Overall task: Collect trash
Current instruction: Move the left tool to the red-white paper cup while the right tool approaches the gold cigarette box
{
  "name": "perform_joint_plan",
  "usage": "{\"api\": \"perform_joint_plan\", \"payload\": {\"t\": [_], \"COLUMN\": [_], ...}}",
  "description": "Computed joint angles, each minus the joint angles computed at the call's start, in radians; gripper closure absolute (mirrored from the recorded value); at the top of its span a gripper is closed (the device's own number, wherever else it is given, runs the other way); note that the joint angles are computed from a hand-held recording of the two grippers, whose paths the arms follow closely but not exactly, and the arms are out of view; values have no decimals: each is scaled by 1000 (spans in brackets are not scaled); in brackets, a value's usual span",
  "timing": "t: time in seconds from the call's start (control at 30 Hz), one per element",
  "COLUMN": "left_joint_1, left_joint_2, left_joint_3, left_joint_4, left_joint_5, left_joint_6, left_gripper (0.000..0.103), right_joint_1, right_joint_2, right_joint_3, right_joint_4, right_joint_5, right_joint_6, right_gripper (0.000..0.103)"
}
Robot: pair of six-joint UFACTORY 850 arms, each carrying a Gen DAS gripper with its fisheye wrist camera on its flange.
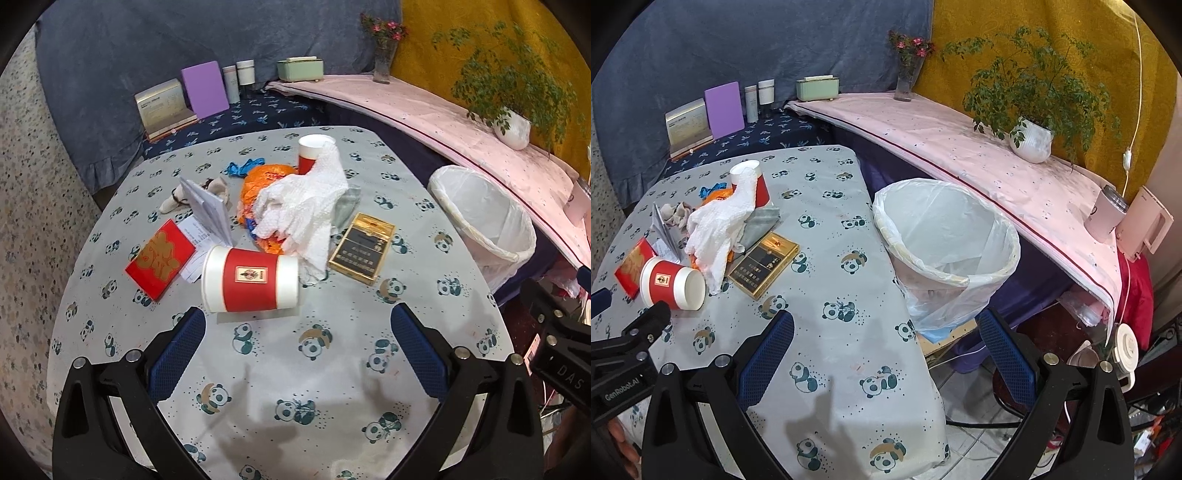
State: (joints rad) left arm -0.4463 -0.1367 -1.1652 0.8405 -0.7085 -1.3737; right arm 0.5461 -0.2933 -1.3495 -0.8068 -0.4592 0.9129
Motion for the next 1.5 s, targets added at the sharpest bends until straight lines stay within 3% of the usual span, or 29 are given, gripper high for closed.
{"api": "perform_joint_plan", "payload": {"t": [0.4, 0.63, 0.87, 1.1, 1.23, 1.3, 1.37, 1.5], "left_joint_1": [82, 124, 161, 195, 199, 200, 202, 210], "left_joint_2": [39, 15, -49, -94, -105, -110, -118, -117], "left_joint_3": [55, 70, 32, -1, -7, -9, -15, -13], "left_joint_4": [-2, -3, -75, -219, -229, -242, -266, -288], "left_joint_5": [58, 146, 139, 175, 195, 207, 209, 215], "left_joint_6": [24, 85, 133, 277, 292, 317, 354, 370], "left_gripper": [7, 7, 7, 7, 7, 10, 22, 22], "right_joint_1": [24, 31, 45, 46, 51, 51, 52, 55], "right_joint_2": [-52, -109, -156, -214, -244, -261, -273, -290], "right_joint_3": [-59, -112, -150, -215, -247, -268, -280, -301], "right_joint_4": [-35, 66, 99, 231, 258, 280, 305, 315], "right_joint_5": [20, 48, 50, 42, 33, 26, 24, 18], "right_joint_6": [85, 13, -33, -169, -195, -215, -235, -243], "right_gripper": [7, 7, 7, 7, 7, 7, 7, 7]}}
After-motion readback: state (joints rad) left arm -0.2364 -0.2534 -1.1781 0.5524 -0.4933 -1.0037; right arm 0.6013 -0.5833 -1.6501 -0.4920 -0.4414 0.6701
